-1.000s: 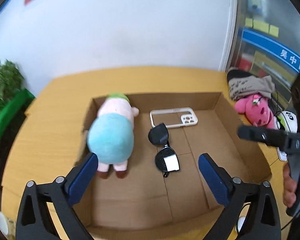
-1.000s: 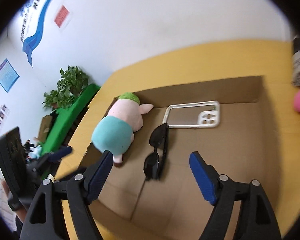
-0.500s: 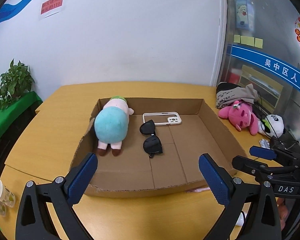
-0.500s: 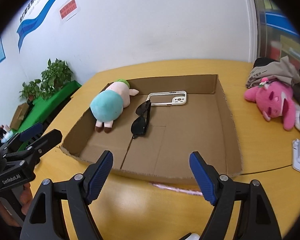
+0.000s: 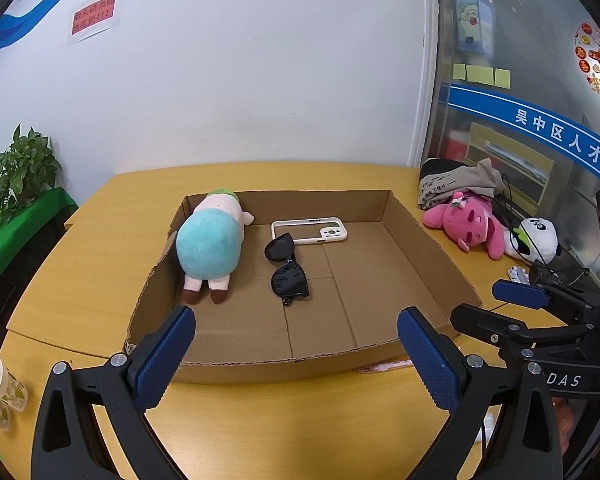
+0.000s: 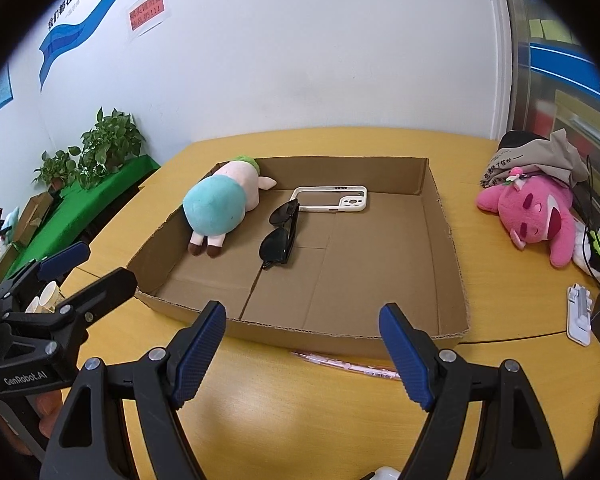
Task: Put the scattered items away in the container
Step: 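Move the right gripper out of the box toward the pink pen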
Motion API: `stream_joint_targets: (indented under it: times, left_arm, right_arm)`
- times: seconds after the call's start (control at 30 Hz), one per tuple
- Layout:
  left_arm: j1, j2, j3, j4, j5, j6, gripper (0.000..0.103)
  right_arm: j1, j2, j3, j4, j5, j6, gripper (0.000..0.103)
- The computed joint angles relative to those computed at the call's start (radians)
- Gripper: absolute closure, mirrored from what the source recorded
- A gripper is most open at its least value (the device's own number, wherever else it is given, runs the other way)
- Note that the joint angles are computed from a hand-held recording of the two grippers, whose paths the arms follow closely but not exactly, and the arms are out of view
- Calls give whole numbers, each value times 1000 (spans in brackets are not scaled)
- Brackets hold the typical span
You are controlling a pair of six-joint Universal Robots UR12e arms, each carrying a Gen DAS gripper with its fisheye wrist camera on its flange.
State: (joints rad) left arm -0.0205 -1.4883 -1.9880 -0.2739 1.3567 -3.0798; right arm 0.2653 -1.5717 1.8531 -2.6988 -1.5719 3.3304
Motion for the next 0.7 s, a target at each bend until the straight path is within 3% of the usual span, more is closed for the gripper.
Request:
stream_joint_targets:
  times: [0.43,0.7]
  left_arm:
    - [-11,-6,3,-37,-3,17,0]
    - [-21,-14,-1,-97,-45,48,0]
  right_arm:
    - [-22,-7,20,-9,40,13,24]
    - [-66,-38,77,2,87,30,24]
